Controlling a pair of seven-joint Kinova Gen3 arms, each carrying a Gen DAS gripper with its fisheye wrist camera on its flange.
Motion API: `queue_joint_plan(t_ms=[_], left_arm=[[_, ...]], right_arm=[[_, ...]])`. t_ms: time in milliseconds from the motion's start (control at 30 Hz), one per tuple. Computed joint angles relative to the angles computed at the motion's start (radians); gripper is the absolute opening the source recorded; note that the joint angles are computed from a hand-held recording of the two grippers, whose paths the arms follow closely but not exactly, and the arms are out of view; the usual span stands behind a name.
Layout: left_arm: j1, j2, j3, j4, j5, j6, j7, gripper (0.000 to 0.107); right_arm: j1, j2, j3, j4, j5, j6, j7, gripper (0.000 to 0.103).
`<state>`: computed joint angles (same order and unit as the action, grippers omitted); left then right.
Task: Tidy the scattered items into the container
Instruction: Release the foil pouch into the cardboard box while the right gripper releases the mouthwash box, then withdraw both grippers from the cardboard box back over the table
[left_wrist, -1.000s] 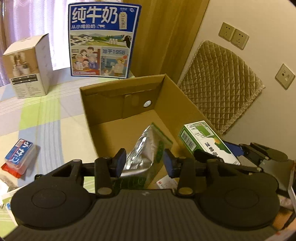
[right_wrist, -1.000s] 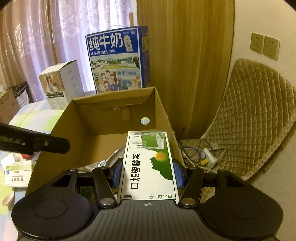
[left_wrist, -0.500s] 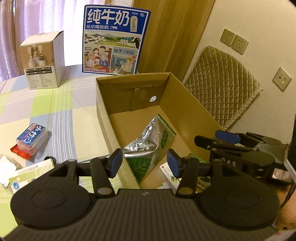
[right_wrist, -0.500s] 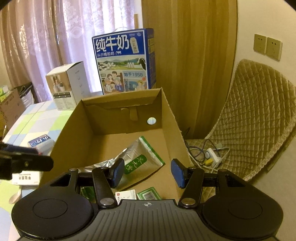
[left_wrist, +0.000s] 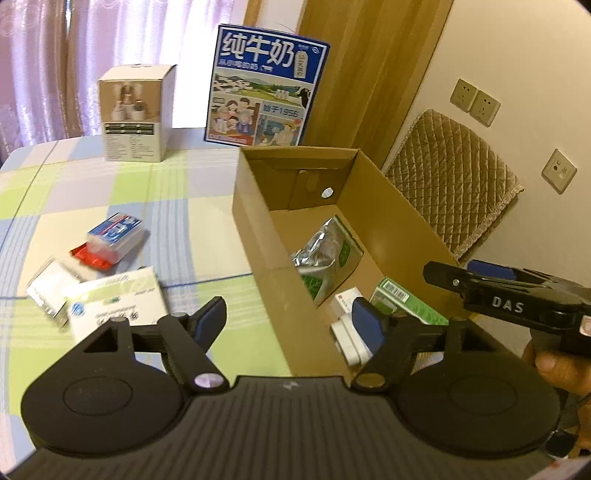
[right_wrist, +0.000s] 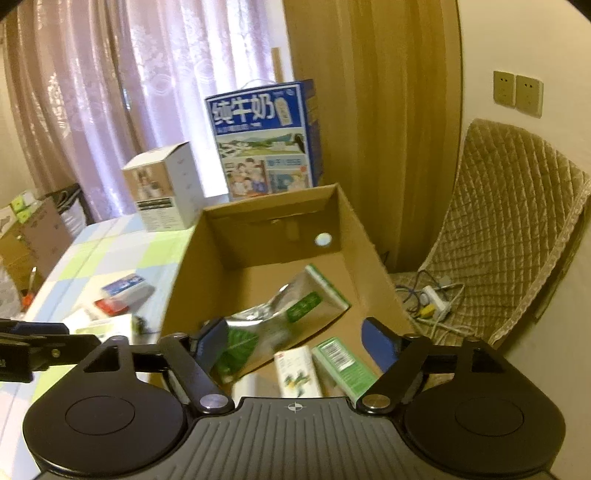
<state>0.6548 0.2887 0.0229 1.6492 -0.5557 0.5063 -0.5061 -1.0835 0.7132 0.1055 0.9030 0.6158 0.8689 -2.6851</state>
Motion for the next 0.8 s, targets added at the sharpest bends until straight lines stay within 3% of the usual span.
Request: queue_joint_plan(t_ms=[133, 300, 467, 633, 800], left_arm=[[0.042, -0.049, -0.013, 0.060, -0.062, 0.015, 0.086, 0.080], [0.057, -0.101, 0.018, 0.120, -0.159, 0.060, 0.197, 0.087], [0.066, -0.155, 0.061, 0.190, -0.281, 0.116, 0.323, 0.101], [0.071, -0.207, 0.131, 0.269, -0.370, 0.231, 0.436, 0.102], [0.033, -0.286, 0.197, 0.368, -0.363, 0.290, 0.548, 0.102]], right_arm=[[-0.035, -0.018, -0.006, 0.014, 0.007, 0.009, -0.016, 0.089], [-0.065, -0.026, -0.023, 0.006, 0.008, 0.040, -0.011, 0.098], [-0.089, -0.022, -0.039, -0.011, 0.000, 0.062, 0.000, 0.101], [-0.118, -0.022, -0.053, -0.002, -0.010, 0.054, -0.005, 0.101], [-0.139, 0.000, -0.073, -0.022, -0.036, 0.049, 0.036, 0.101]])
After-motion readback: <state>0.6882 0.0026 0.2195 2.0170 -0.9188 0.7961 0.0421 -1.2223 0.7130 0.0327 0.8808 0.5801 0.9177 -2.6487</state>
